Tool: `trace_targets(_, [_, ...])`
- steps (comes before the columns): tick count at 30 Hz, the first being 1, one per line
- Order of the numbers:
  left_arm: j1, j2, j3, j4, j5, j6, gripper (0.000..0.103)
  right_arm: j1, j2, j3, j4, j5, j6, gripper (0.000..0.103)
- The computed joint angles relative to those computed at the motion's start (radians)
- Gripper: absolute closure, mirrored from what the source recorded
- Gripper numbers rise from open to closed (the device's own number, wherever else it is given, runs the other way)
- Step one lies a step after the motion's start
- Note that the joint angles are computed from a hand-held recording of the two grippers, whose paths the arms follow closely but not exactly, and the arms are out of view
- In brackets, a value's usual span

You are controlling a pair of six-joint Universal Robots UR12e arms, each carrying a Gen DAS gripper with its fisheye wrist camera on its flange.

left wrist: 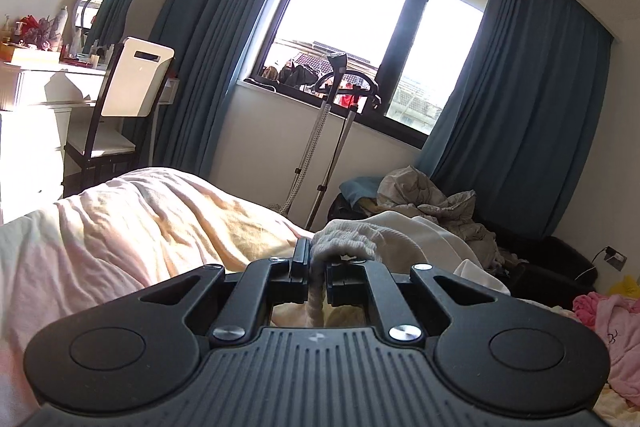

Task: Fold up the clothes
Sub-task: 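Grasp the other ribbed cuff with the right gripper while the left gripper holds its cuff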

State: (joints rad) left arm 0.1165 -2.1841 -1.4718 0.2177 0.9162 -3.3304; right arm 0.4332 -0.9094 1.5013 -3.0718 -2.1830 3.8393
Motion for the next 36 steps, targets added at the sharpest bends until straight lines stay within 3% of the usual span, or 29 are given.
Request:
trace_targets(5, [0.006,-0.025,0.013,-0.026,0.016,0.003,0.094,0.022,0.006,-0.016,0.009,0.048,-0.059,0.030])
trace_targets(8, [0.005,-0.036,0.029,-0.040,0.016,0.016,0.093,0.027,0.044,-0.073,0.046,0.021,-0.122,0.031])
trace_targets(9, [0.003,-0.039,0.030,-0.032,0.027,0.017,0.092,0.027,0.058,-0.092,0.060,0.006,-0.141,0.033])
trace_targets(12, [0.001,-0.051,0.035,-0.050,0.047,-0.003,0.090,0.023,0.087,-0.140,0.134,-0.060,-0.124,0.054])
trace_targets(14, [0.001,-0.059,0.047,-0.098,0.053,-0.019,0.090,0.018,0.083,-0.131,0.127,-0.103,-0.034,0.056])
trace_targets(16, [0.000,-0.064,0.058,-0.144,0.058,-0.024,0.090,0.016,0.077,-0.121,0.099,-0.142,0.019,0.073])
trace_targets(17, [-0.003,-0.064,0.061,-0.170,0.064,-0.013,0.090,0.018,0.076,-0.121,0.082,-0.169,0.018,0.077])
trace_targets(18, [-0.005,-0.062,0.060,-0.190,0.066,0.001,0.089,0.022,0.078,-0.125,0.062,-0.201,-0.001,0.088])
trace_targets(19, [-0.007,-0.061,0.056,-0.195,0.071,0.016,0.089,0.029,0.083,-0.133,0.034,-0.249,-0.039,0.090])
trace_targets(23, [-0.014,-0.050,0.041,-0.225,0.093,0.073,0.082,0.049,0.094,-0.157,-0.101,-0.378,-0.188,0.093])
trace_targets(25, [-0.015,-0.045,0.034,-0.245,0.099,0.094,0.077,0.056,0.081,-0.143,-0.122,-0.411,-0.214,0.093])
trace_targets(27, [-0.018,-0.040,0.021,-0.244,0.120,0.119,0.066,0.056,0.058,-0.111,-0.074,-0.414,-0.178,0.093])
trace_targets(30, [-0.025,-0.032,-0.003,-0.223,0.168,0.148,0.056,0.038,0.004,-0.046,0.106,-0.327,0.012,0.093])
trace_targets(33, [-0.030,-0.018,-0.030,-0.203,0.193,0.205,0.056,0.030,-0.021,-0.020,0.226,-0.234,0.147,0.090])
trace_targets(36, [-0.035,0.002,-0.059,-0.185,0.221,0.290,0.056,0.035,-0.022,-0.020,0.261,-0.210,0.194,0.084])
